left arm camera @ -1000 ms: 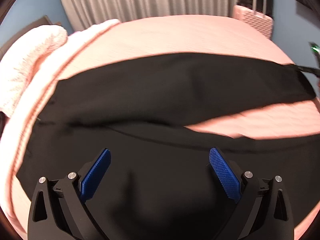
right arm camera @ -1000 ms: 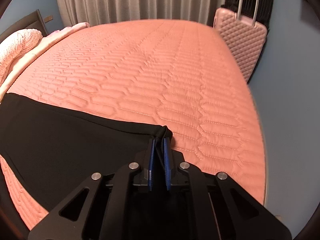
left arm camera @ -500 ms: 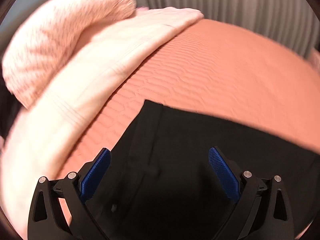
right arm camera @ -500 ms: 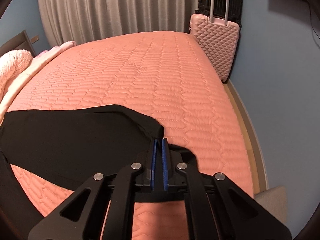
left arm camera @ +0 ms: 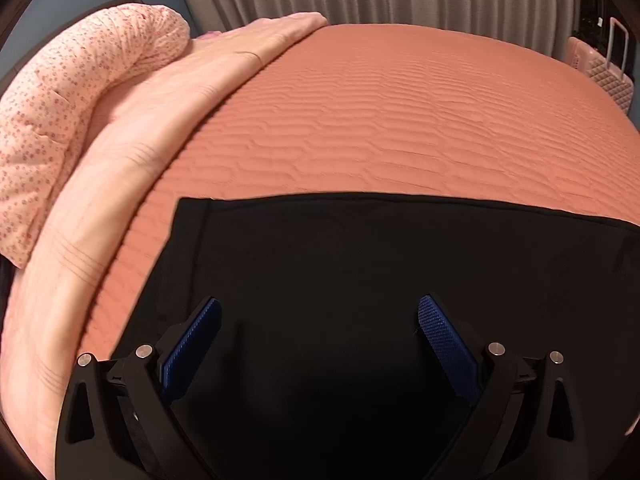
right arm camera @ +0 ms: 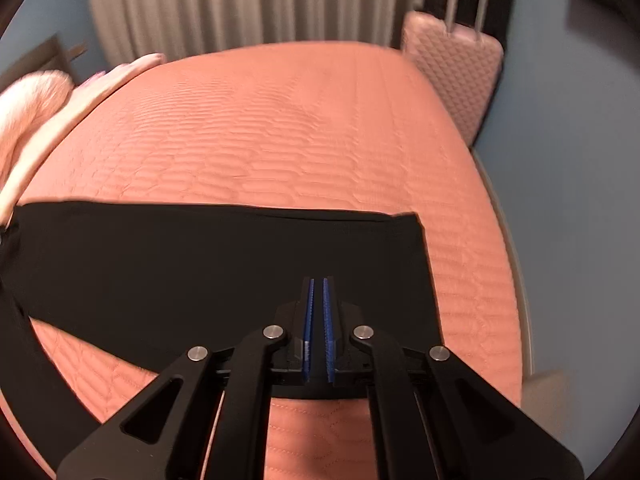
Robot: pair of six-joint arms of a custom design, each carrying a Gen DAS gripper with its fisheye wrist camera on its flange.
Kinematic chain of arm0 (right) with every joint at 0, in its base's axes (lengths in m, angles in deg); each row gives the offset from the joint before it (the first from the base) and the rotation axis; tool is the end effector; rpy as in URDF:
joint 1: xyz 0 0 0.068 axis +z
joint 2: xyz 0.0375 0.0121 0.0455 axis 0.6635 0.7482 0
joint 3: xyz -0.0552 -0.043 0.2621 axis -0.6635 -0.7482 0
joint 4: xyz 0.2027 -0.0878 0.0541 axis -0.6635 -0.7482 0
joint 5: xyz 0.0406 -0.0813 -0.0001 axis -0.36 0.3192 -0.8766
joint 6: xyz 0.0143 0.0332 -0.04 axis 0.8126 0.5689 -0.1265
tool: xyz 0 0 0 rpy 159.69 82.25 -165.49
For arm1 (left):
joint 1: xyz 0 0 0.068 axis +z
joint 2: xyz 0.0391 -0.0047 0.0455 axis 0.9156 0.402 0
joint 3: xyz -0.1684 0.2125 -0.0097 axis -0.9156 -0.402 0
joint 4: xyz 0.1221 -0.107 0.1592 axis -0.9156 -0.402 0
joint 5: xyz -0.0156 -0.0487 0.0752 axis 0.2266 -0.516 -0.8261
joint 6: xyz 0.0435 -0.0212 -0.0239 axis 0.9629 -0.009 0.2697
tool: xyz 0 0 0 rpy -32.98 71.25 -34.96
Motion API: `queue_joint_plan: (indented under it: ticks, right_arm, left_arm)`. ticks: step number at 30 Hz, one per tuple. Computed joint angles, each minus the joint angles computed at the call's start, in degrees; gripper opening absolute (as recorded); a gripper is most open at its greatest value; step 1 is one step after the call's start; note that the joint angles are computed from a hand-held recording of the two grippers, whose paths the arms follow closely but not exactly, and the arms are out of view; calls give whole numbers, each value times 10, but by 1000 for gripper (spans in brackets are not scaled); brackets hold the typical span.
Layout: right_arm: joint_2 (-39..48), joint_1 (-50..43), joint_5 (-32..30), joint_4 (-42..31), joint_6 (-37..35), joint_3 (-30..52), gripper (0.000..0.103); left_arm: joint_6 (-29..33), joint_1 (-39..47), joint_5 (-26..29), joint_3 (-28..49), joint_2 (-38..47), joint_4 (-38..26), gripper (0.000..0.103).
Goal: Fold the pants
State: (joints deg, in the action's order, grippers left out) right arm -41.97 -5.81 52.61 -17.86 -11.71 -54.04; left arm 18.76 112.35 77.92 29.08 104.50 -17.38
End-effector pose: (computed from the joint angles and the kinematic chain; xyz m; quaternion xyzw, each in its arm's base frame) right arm 0.0826 -0.0699 0.2175 0.0346 0.9458 -0.0406 0.3205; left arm 0.2320 0.2263 0.1753 -0.0179 0.9531 0.0802 0.2912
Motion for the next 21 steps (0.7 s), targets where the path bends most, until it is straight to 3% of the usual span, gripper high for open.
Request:
queue_joint_plan:
  ticks: [1,2,3,7,11,14,16,17,18,21]
  right_arm:
    - [26,8,11,28,2,1,31]
    - [49,25,29,57,18,2,70]
    - [72,50,57,100,34,-4,97]
    - [167,118,129,211,30,-13,97]
    - [307,130,138,269,13,7,97]
    - [328,131,96,287,-10,-7,74]
    - [321,117,65,268,-30,-4,51]
    - [311,114,58,254,-38,-2,29]
    - [292,117,59,240,-49,-4,17]
    - [200,145,89,210,-69,-28,9]
  left_arm:
    - [7,6,10,-9,-5,-2,97]
    - [15,9,16,-30,-21,-2,97]
    - [23,11,15,-51,-40,-2,97]
    - [67,28,49,-149,-142,-8,97]
    - [121,54,99,-227,-271,-85,98]
    - [156,69,124,-254,-345,-168,98]
    - [165,67,119,-268,-385,-213,98]
    - [164,63,113,-272,-397,-221,98]
    - [167,60,108,-278,-416,-230,98]
    - [168,54,94,-290,-463,-254,98]
